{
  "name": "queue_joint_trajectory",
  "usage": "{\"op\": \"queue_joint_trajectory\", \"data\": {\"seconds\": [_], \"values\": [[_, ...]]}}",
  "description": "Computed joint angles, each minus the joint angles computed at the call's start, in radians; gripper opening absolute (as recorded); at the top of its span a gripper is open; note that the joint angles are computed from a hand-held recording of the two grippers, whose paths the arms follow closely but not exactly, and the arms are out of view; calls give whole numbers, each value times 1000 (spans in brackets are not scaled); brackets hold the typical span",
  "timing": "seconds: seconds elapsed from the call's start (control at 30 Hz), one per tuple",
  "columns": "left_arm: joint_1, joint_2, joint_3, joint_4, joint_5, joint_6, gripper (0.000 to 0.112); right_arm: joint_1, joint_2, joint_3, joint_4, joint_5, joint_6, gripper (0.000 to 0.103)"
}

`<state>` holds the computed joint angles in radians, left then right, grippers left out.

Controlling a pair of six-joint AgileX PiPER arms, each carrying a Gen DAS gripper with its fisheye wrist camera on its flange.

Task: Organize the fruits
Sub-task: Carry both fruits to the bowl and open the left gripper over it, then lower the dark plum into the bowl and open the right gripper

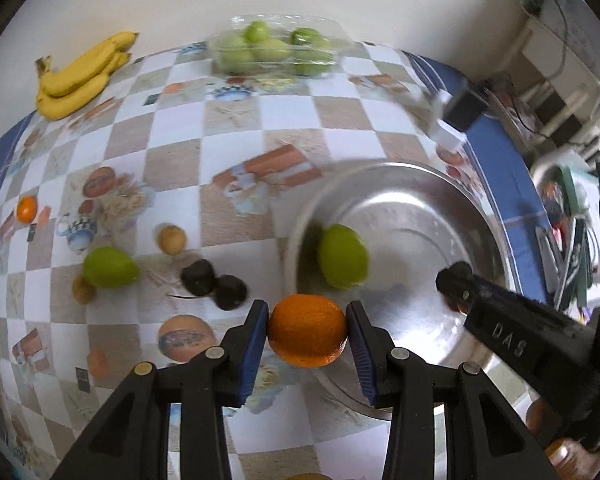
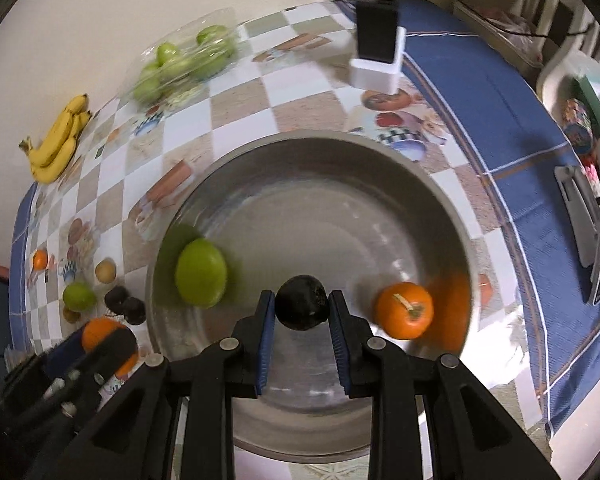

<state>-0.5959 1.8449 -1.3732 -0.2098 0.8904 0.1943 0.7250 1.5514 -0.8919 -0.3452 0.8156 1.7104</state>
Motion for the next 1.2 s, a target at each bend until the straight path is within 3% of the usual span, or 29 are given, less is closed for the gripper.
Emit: {"op": "queue_joint_trajectory", "data": {"seconds": [0.17, 0.67, 0.8, 0.97, 1.03, 1.2], "values": [[-46, -7, 19, 12, -15, -5, 43, 5, -55, 42, -24, 27, 47, 28], [-104, 50, 27, 92, -31, -55, 45, -48, -21, 99, 60, -90, -32, 29], [-105, 46, 30, 84, -37, -47, 59, -47, -11, 87, 64, -84, -44, 29], [-100, 42, 28, 80, -35, -45, 60, -50, -3, 72, 70, -74, -64, 28], [-94, 40, 26, 81, -34, -47, 60, -47, 1, 59, 70, -40, -66, 36], [-70, 35, 26, 80, -37, -61, 63, -40, -22, 62, 48, -37, -41, 39]]}}
